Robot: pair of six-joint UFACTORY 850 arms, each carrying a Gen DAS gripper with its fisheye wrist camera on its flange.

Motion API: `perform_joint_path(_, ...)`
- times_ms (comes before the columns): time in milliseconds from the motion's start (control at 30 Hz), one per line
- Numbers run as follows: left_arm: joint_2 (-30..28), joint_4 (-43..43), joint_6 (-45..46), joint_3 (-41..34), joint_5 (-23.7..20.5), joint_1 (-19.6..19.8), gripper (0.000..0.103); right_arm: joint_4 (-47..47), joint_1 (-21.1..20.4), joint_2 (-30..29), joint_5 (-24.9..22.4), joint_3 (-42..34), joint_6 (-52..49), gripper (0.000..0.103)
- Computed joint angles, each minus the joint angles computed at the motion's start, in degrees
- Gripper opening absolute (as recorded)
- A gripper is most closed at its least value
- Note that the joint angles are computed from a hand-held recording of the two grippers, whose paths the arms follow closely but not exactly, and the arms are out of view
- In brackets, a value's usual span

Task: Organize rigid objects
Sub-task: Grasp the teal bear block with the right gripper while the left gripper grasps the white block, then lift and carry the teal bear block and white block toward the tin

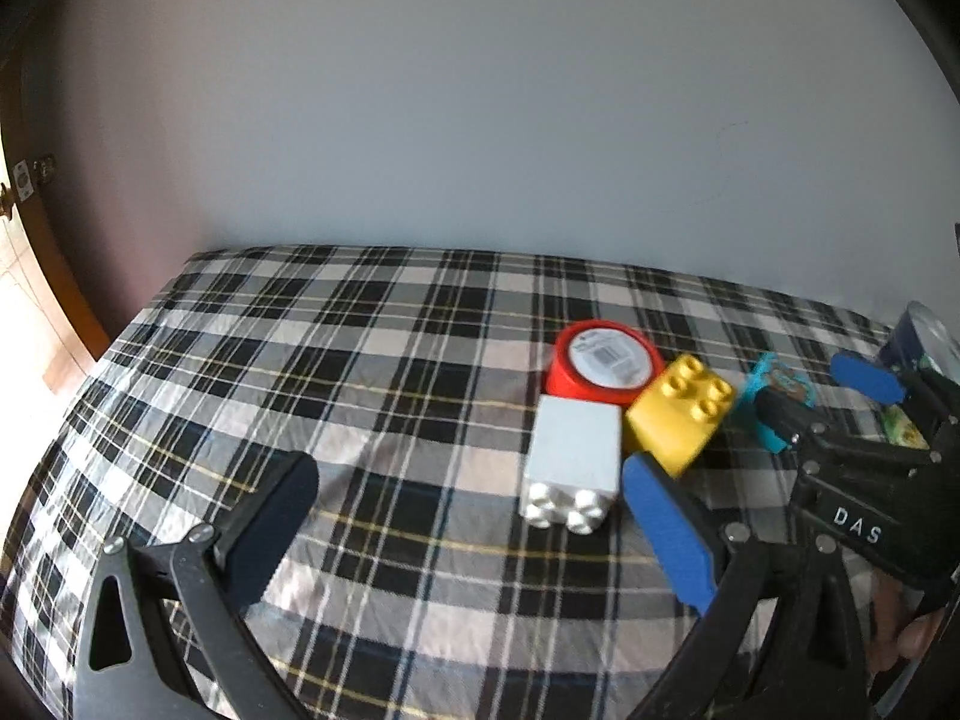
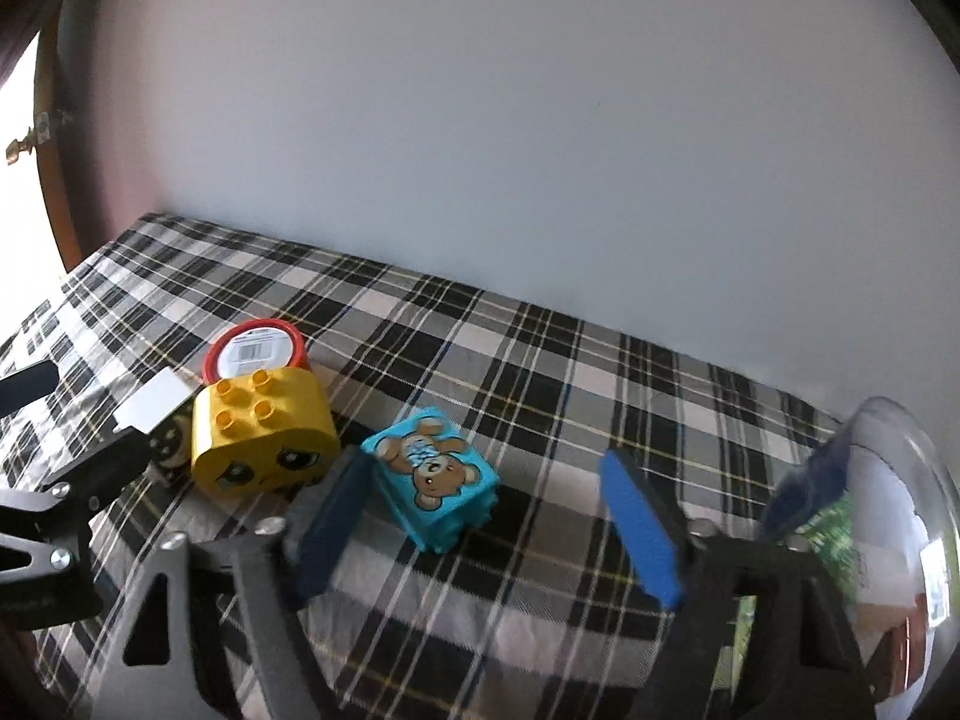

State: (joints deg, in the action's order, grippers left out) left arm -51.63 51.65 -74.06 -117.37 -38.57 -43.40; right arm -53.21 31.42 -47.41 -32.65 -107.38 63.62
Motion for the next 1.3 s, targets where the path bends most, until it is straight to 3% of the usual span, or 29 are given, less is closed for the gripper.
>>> perform_joint_path(167,-4.4,-4.8,7.3,-7.3,-3.1,0.3,0.102,11.0,-1.1,-1.8,0.1,-3.1,-10.3,0.057)
perform_joint_path(300,-8.0,-10.1,13.7,-13.5,-6.6,0.5,0.101,15.6,-1.3,-2.8,-0.1,-4.6,-14.5,0.034)
perform_joint_path(433,-8.7,-19.7,17.2,-14.6,-6.0,2.5,0.101,17.9,-1.7,-2.1,1.9,-3.4,-15.1,0.034)
perform_joint_path(500,-7.5,-19.7,15.8,-12.7,-4.5,2.7,0.101,19.1,-2.2,-0.5,5.1,-0.7,-13.4,0.034)
perform_joint_path(567,-7.2,-19.2,15.1,-12.3,-4.6,2.7,0.099,15.3,-2.3,2.1,8.6,3.3,-6.9,0.034)
perform_joint_path(667,-6.1,-17.3,12.9,-10.4,-4.0,2.6,0.087,3.1,-1.7,5.5,11.7,8.8,7.4,0.034)
perform_joint_path(833,-2.8,-14.0,9.1,-4.9,0.0,2.4,0.03,-13.2,0.0,9.2,11.4,14.4,25.5,0.034)
perform_joint_path(900,-2.6,-14.1,8.3,-4.3,1.2,2.1,0.03,-18.3,0.7,10.3,10.8,16.2,31.3,0.034)
perform_joint_path(1033,1.4,-11.7,2.1,2.6,7.9,2.5,0.03,-26.9,1.8,12.6,10.6,19.8,40.6,0.034)
perform_joint_path(1167,5.1,5.4,-15.2,8.8,10.0,1.3,0.03,-37.2,2.9,14.6,9.6,22.8,50.5,0.034)
perform_joint_path(1300,7.5,24.8,-31.6,13.0,6.0,-1.5,0.03,-51.1,3.1,16.6,11.4,26.0,63.7,0.034)
